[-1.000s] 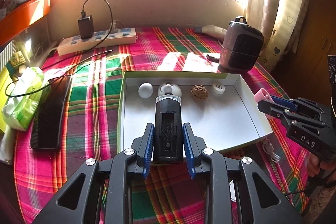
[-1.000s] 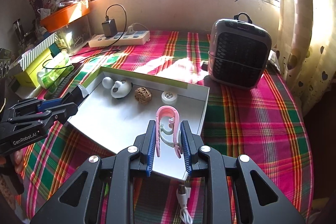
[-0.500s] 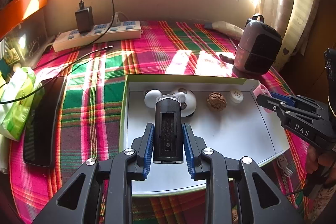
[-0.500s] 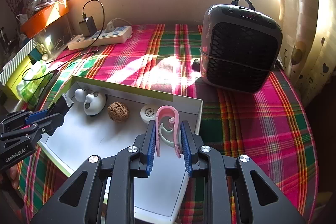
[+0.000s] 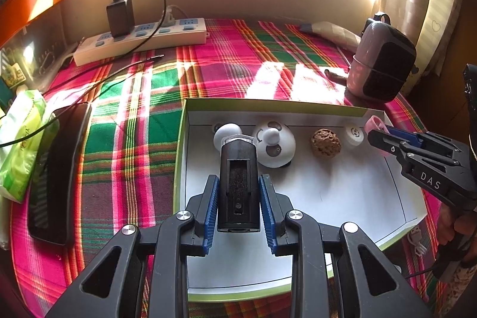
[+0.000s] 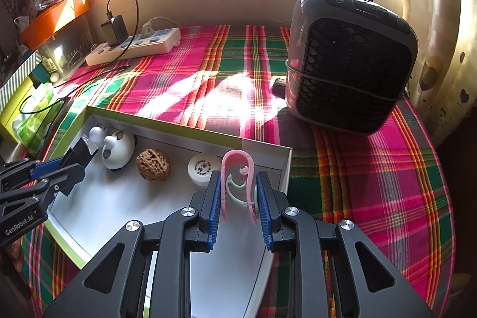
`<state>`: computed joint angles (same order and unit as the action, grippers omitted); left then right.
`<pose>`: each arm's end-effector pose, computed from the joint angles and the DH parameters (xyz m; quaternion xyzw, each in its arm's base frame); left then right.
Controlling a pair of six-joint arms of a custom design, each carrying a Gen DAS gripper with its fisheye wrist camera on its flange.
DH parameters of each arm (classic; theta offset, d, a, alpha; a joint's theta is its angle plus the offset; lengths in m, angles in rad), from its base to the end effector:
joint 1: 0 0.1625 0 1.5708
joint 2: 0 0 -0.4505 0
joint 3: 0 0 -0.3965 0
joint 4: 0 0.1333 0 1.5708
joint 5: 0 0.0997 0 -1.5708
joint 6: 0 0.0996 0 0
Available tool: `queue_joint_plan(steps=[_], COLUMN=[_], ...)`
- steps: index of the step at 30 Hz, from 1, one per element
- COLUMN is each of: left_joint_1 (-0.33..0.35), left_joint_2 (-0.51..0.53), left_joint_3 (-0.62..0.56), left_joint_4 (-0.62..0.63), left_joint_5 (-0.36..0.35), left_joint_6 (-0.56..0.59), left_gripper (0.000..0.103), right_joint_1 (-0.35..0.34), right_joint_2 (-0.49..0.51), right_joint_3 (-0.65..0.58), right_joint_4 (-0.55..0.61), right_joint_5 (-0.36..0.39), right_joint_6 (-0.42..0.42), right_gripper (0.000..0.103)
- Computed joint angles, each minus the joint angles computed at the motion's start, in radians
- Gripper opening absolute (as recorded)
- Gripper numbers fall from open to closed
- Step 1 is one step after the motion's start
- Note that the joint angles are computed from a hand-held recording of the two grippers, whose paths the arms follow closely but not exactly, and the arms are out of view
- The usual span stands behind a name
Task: Organize objects
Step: 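Lower and open the left tool releasing the black device while the right tool releases the pink clip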
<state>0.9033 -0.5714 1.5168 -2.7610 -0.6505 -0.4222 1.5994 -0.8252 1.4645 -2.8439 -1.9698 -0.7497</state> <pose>-0.2802 -0.6989 0.0503 0.0550 0.8892 -0.3220 0.3202 0.1163 -0.7555 0.2420 0.2962 -0.8852 0.2194 0.2840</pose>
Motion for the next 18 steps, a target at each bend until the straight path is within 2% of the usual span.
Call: queue_joint_plan(steps=[18], left_joint_1=[0.003], left_joint_2=[0.015], left_joint_3=[-0.021], left_joint_4=[0.025], left_joint_5=[0.005], left_joint_6=[-0.003], left_gripper=[0.025], right_joint_1=[0.01], right_joint_2=[0.031], right_joint_3=[-0.013], right_joint_4=[-0.027], right_joint_5=[-0.045], right_joint_6=[-0.024], right_gripper=[0.024])
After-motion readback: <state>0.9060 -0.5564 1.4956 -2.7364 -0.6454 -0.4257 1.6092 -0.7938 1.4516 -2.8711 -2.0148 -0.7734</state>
